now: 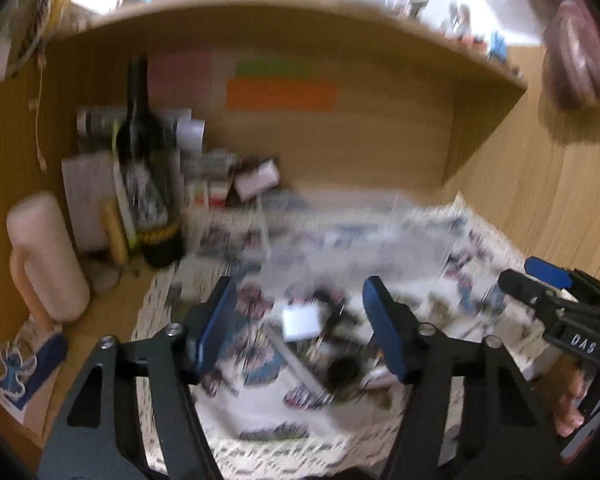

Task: Organize rigid objects
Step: 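Grasp the white handheld device with the right tool while the left tool grasps the silver cylinder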

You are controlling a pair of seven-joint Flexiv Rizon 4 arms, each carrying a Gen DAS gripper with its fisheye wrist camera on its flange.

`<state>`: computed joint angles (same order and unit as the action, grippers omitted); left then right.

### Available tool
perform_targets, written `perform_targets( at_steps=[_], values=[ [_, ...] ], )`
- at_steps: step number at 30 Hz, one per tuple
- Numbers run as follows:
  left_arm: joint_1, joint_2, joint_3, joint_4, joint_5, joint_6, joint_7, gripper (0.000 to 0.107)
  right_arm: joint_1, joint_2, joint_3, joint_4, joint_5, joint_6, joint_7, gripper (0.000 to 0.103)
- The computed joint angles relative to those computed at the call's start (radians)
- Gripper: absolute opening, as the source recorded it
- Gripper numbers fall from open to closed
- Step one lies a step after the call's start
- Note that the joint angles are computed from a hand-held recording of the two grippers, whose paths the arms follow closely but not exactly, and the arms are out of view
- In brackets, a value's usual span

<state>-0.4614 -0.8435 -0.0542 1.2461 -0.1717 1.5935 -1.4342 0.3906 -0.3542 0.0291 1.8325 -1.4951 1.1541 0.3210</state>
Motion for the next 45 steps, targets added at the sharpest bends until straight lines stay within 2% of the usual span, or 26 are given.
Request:
perform_targets(
  at_steps=[6,11,16,18,22,27,30,33,34,35,36,42,45],
  values=[
    [0.018,-0.013,-0.008,0.017,-0.001,-0.140,0.002,0.054,0.001,-0.054,0.008,0.019,0.156,0.114,-0.104,0.057],
    [0.039,-0.025,-0.046,0.014,0.005,-0.208,0.025,0.053,0.037,-0.087,0.003,0.026,0.297,0.144,-0.231,0.054],
    [0.045,-0.051,-0.063,-0.029,-0.008,-0.278,0.038,0.053,0.068,-0.108,-0.025,0.026,0.429,0.135,-0.288,0.054],
    [0.052,-0.061,-0.072,-0.045,-0.013,-0.293,0.044,0.053,0.075,-0.106,-0.051,0.032,0.451,0.155,-0.285,0.054],
    [0.051,-0.064,-0.047,-0.062,-0.012,-0.314,0.024,0.037,0.081,-0.102,-0.087,0.028,0.483,0.144,-0.293,0.054],
    [0.058,-0.065,-0.015,-0.079,0.002,-0.371,-0.010,0.030,0.073,-0.121,-0.082,-0.016,0.557,0.079,-0.365,0.054],
    [0.080,-0.055,-0.038,-0.075,0.002,-0.388,0.004,0.030,0.071,-0.117,-0.097,-0.006,0.574,0.146,-0.342,0.054],
    [0.089,-0.060,-0.052,-0.095,0.001,-0.400,0.028,0.030,0.074,-0.123,-0.101,-0.013,0.609,0.198,-0.331,0.057],
    [0.084,-0.069,-0.043,-0.118,0.005,-0.419,0.029,0.030,0.086,-0.126,-0.113,-0.017,0.616,0.205,-0.315,0.068],
    [0.081,-0.077,-0.041,-0.141,0.006,-0.442,0.033,0.030,0.096,-0.131,-0.122,-0.025,0.626,0.201,-0.304,0.080],
    [0.080,-0.089,-0.039,-0.171,0.007,-0.476,0.040,0.030,0.100,-0.137,-0.116,-0.039,0.650,0.174,-0.311,0.083],
    [0.073,-0.178,-0.028,-0.371,0.014,-0.673,0.067,0.030,0.041,-0.214,0.020,-0.180,0.909,0.000,-0.557,0.084],
    [0.067,-0.215,-0.026,-0.455,0.022,-0.737,0.084,0.030,0.062,-0.236,0.016,-0.236,0.946,-0.080,-0.646,0.086]
  ],
)
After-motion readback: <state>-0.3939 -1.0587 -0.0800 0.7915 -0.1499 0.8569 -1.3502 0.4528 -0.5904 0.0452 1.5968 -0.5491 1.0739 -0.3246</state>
